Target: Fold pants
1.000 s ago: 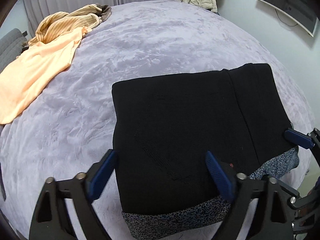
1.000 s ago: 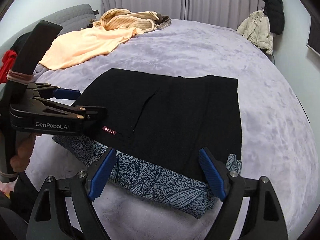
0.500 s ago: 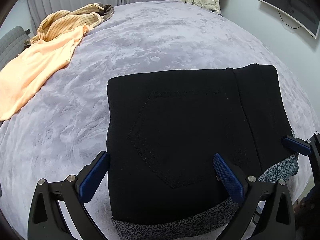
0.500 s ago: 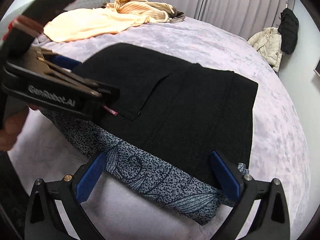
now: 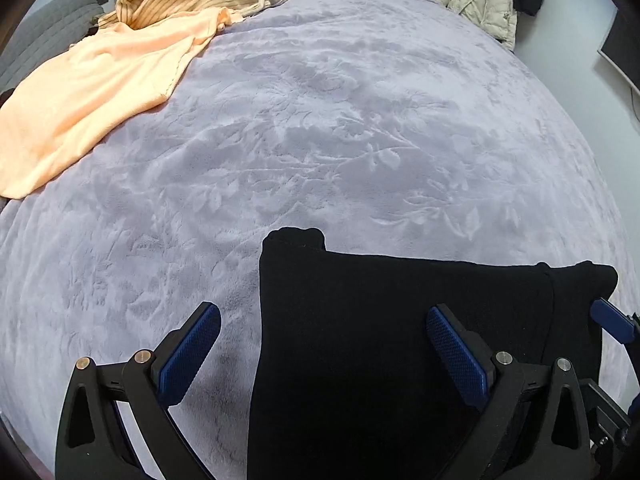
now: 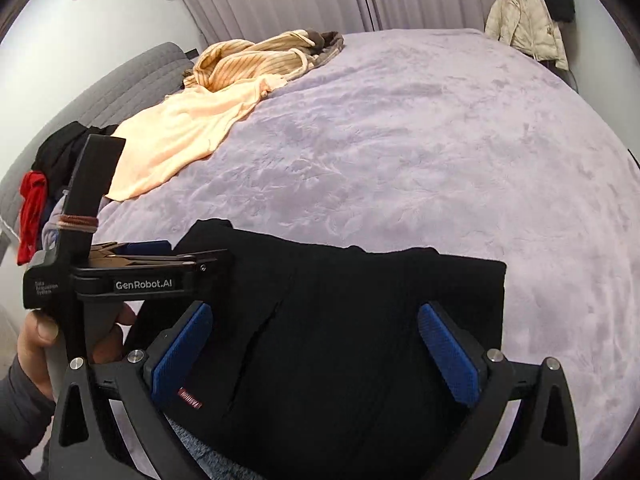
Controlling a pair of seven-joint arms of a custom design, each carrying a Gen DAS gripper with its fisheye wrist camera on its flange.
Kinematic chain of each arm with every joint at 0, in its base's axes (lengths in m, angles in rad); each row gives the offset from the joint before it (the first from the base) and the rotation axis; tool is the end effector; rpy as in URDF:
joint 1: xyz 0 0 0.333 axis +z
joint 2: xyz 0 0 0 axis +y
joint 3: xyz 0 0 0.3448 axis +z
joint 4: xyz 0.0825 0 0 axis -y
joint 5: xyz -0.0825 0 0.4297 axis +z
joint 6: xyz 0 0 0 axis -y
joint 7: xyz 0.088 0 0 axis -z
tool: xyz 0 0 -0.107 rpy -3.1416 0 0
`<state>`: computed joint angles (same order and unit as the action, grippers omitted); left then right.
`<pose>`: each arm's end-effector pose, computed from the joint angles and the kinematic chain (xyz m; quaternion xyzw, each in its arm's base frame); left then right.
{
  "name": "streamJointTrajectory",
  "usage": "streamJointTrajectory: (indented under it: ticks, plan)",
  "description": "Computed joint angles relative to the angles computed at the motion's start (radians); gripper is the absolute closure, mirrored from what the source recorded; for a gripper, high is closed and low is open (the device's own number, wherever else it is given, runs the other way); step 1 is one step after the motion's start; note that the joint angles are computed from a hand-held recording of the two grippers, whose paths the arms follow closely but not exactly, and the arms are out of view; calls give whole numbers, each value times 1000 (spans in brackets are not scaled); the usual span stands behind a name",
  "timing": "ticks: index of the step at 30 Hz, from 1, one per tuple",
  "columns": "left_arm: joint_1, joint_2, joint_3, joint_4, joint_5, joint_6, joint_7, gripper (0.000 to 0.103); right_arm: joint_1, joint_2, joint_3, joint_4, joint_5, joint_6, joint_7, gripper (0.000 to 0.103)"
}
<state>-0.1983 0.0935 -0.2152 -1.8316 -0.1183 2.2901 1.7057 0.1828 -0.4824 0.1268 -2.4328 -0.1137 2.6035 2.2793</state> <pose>0.6106 -0.2659 0.5299 -0.5082 0.8396 -0.1817 0.0612 0.4531 0.1543 0.5604 -0.5554 0.7653 -0.1569 0.2850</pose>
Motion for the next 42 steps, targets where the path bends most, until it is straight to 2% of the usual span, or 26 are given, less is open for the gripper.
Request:
streamJointTrajectory:
  ticks: [3,9,12,15,18,22,28,33,36,39,42]
  plan:
    - [-7,34,0,26,24,-23,-35,0,-18,46,-1,17,-10,-8,18,0]
    - [-18,30,-3,4,72,16,-48,0,-23,87,-5,34,-31,-58,42,0]
    - [-14,-45,-1,-61,84,69,-24,0,-49,29,62,33,-130,-113,150,0]
    - [-4,-145,9,-151,22,112,63,0,-23,-55,97,-2,-175,-108,191,0]
    - [1,-214,23,-219,0,115,91,0,21,-106,118,-23,-170,-133,207,0]
    - [5,-228,26,-260,12,110,85,0,73,-93,99,-41,-121,-155,188,0]
    - [2,-230,33,-292,-31,145,103,0,56,-49,130,-36,-200,-179,213,0]
    - [-2,-236,31,-321,-39,188,107,0,52,-64,135,-81,-243,-121,252,0]
    - [-2,-241,27,-334,-26,206,90,0,53,-58,146,-72,-267,-141,258,0]
    - [-1,-250,22,-328,12,198,72,0,78,-42,117,-37,-232,-188,225,0]
    - [-11,-272,36,-319,-35,179,99,0,76,-63,110,-8,-209,-200,252,0]
